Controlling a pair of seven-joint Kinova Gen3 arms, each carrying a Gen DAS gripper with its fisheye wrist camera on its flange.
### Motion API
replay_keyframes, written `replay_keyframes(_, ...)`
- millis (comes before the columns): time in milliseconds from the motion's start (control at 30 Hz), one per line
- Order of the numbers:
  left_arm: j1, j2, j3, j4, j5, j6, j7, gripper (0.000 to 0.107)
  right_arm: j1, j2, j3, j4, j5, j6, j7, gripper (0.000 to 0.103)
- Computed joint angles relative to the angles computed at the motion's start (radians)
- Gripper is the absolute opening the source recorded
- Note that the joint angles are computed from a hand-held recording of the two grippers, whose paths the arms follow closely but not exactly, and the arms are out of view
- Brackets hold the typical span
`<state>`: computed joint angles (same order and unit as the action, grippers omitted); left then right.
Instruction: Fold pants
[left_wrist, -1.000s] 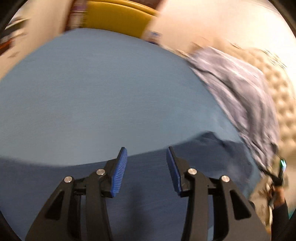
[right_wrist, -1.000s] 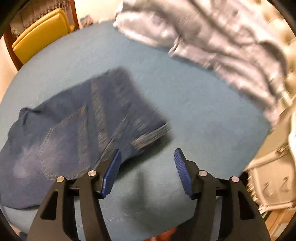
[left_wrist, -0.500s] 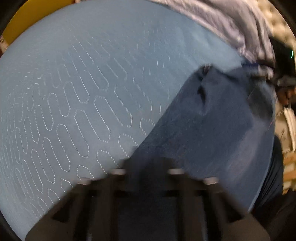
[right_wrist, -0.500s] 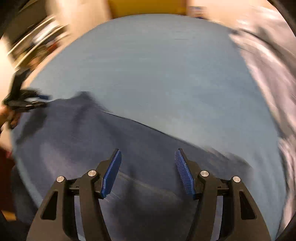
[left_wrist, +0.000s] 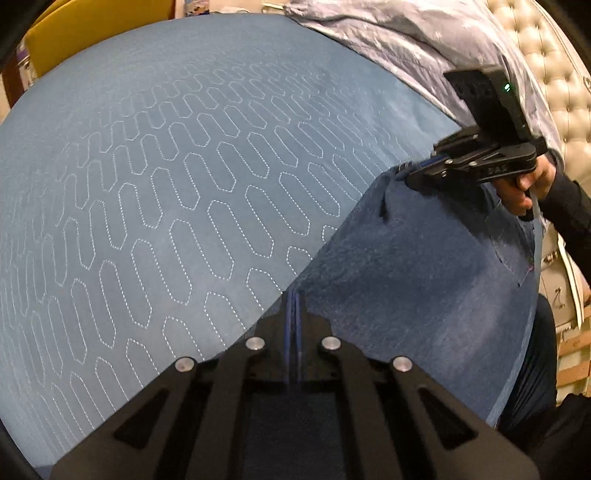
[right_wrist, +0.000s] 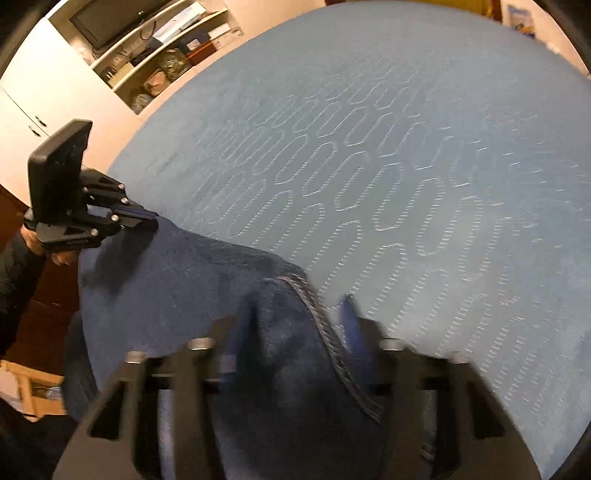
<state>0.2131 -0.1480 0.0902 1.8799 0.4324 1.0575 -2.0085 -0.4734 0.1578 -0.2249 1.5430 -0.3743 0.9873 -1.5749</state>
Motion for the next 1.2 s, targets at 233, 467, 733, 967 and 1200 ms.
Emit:
replay_keyframes(233, 0.083, -0.043, -0.034, 0.062, -0.097, -0.123, 0.173, 0.035, 0.236, 0.007, -0.205, 0.06, -0.017, -0.104, -0.122, 0.005)
replay_keyframes(467, 0.126, -0.3, -0.049, 0.203, -0.195, -0.229, 0.44, 0.042, 0.096, -0.026, -0.149, 0.111, 0.181, -0.201, -0.407, 0.02)
replay_keyframes(733, -0.16, -0.496, -0.344, 0.245, -0.45, -0.031, 0.305, 0.042, 0.25, -0.332, -0.331, 0.22, 0.501, -0.058, -0.732, 0.055)
replay_keyframes(967, -0.334, -0.323, -0.642, 0.117, -0.473, 0.007, 0.049, 0.041, 0.359, -0.632, -0.405, 0.363, 0.55, 0.227, -0.846, 0.055)
replay_keyframes(1200, -0.497, -0.258, -0.439, 0.128, -0.637, -0.168, 0.17, 0.054, 0.443, -0.813, -0.324, 0.504, 0.454, 0.364, -0.79, 0.066)
